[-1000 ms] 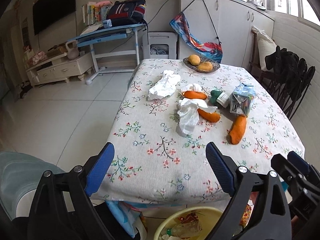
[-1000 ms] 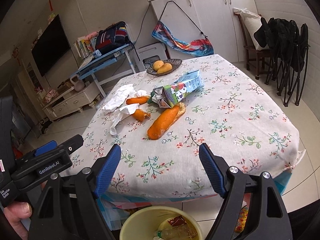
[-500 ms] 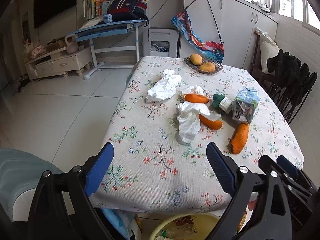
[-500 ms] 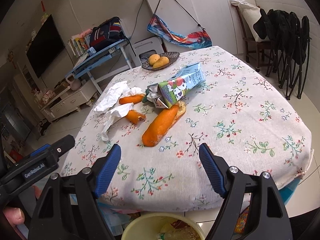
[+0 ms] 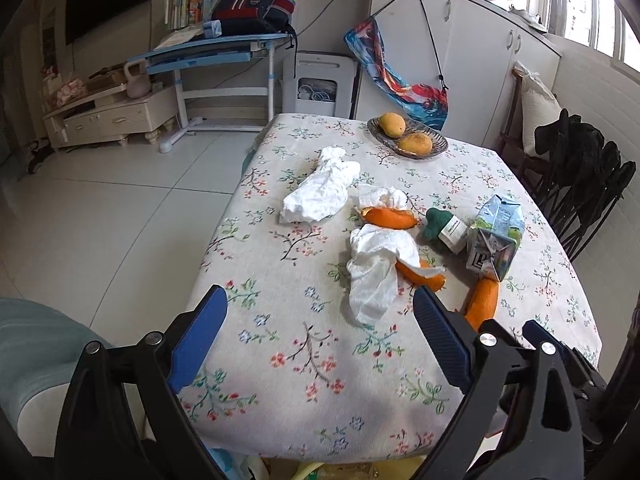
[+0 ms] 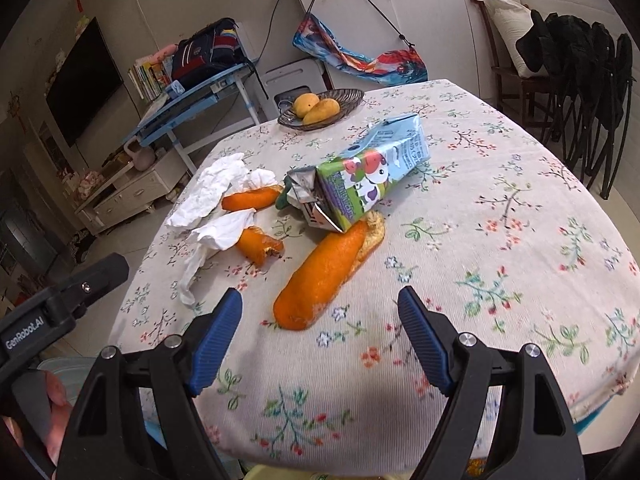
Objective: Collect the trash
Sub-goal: 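Move both grippers back over the table toward the remaining trash, then grasp the white tissue with the left gripper while the right gripper grasps the long orange peel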
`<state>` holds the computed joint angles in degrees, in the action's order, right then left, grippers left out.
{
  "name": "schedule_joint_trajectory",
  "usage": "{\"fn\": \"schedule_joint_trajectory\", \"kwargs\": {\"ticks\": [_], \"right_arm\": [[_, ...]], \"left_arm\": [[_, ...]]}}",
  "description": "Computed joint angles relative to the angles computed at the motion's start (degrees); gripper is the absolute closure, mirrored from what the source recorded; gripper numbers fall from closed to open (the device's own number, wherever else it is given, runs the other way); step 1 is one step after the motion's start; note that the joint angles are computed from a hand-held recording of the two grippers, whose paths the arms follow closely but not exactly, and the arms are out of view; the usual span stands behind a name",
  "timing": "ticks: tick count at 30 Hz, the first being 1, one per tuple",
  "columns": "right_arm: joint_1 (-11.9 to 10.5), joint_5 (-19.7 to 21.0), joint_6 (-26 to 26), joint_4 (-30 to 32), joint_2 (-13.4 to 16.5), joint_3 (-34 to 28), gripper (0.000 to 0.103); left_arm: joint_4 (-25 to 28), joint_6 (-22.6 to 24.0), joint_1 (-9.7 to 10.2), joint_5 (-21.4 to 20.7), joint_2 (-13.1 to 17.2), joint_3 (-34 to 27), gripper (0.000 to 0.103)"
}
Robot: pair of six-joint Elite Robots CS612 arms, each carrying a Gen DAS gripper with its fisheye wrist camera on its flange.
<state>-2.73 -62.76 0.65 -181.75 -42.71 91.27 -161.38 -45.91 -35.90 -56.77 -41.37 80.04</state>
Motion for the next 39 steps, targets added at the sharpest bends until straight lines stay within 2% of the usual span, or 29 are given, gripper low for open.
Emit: {"fn": "schedule_joint_trajectory", "kwargs": {"ticks": [9, 16, 19, 20, 23, 24, 26, 27, 28, 32, 35, 39], "right_arm": [[0.6, -1.8, -1.4, 4.1, 1.2, -2.9, 0.026], [0.9, -2.7, -3.8, 4.6, 1.4, -3.6, 0.027], [0.8, -3.0, -5.1, 4.8, 1.3, -3.5, 0.038], [0.7, -2.8, -5.2, 5.0, 1.3, -3.5, 0.045], [0.1, -1.1, -5.3, 6.0, 1.3, -3.5, 0.059], [-0.1, -0.5, -5.5, 6.5, 1.2, -3.5, 0.065], [-0.3, 0.4, -5.7, 7.1, 1.1, -3.4, 0.07], [-0.4, 0.7, -5.9, 7.2, 1.0, -3.4, 0.072], [-0.4, 1.0, -6.1, 7.5, 1.0, -3.3, 0.073], [-0.8, 2.9, -5.5, 8.5, 0.8, -3.0, 0.078], [-1.0, 3.4, -5.6, 8.6, 0.4, -2.6, 0.079], [-1.3, 3.6, -6.1, 8.8, -0.1, -1.9, 0.081]], "left_arm": [[1.2, 2.6, 1.38, -2.6, 3.2, -5.7, 0.011], [4.2, 4.0, 2.2, -5.3, 6.2, -11.0, 0.011], [5.7, 4.3, 2.42, -6.2, 7.3, -12.7, 0.011], [6.2, 4.1, 2.52, -6.6, 7.5, -13.0, 0.012], [7.2, 2.8, 2.99, -8.4, 7.9, -13.4, 0.014], [7.4, 2.4, 3.1, -8.7, 8.0, -13.5, 0.017], [8.0, 1.4, 3.57, -10.5, 8.1, -13.6, 0.036], [7.9, 0.8, 3.83, -11.6, 8.2, -13.6, 0.042], [8.0, 0.1, 4.12, -12.9, 8.2, -13.4, 0.053], [6.6, 0.2, 4.34, -13.7, 7.9, -12.3, 0.079], [5.9, 0.2, 4.33, -14.2, 7.5, -11.3, 0.09], [4.4, 0.5, 4.18, -13.9, 6.4, -9.3, 0.091]]}}
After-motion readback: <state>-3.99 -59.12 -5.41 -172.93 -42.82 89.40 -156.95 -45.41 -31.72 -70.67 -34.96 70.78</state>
